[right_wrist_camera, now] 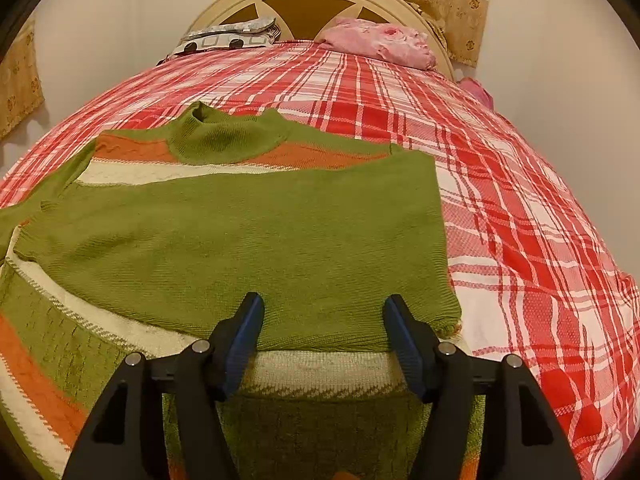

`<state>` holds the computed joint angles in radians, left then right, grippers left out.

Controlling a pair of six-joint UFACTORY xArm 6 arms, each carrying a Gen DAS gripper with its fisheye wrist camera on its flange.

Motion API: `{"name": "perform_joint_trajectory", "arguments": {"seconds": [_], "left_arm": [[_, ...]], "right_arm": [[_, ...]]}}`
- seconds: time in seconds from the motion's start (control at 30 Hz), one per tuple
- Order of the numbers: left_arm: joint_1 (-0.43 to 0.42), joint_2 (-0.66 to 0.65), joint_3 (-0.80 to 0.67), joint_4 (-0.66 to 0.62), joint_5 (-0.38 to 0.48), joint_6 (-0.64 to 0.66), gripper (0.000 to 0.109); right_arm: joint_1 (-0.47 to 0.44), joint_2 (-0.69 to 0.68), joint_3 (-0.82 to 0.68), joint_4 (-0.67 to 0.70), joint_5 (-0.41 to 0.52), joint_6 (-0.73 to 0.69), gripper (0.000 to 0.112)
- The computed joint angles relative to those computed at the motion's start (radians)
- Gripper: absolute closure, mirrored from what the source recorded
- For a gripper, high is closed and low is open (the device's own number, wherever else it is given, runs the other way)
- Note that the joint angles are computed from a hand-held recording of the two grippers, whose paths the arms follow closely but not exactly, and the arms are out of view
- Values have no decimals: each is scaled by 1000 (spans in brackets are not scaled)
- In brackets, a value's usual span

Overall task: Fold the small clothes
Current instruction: 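Grasp the other green sleeve cuff with the left gripper and lift it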

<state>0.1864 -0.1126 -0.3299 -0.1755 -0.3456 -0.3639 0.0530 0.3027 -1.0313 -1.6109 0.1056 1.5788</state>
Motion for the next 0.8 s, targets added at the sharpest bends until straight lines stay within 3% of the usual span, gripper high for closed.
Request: {"name": "perform_joint_trajectory", "arguments": {"seconds": [0.07,0.23,0.3,0.43,0.57,0.67,0.8], "left_arm": [[33,-16,11,130,-19,-84,98],[4,-85,23,143,-45,-75,99],[16,-115,19,242,-45,-145,99],[6,-149,1,308,-32,-193,100],[35,-173,-27,514,-31,-370,100],[36,-184,-45,608,-51,-447,100],[-61,-203,-76,509,-44,-356,101]], "right_arm": [[-1,1,-1,-6,0,6,48],[0,1,-2,-15,4,14,47],[1,2,-3,-13,5,13,47],[-2,-4,4,28,-4,-25,47],[-18,-34,29,62,-57,-62,46],[-28,-77,32,-152,-102,153,45],[-20,-136,33,-475,-143,472,45]]}}
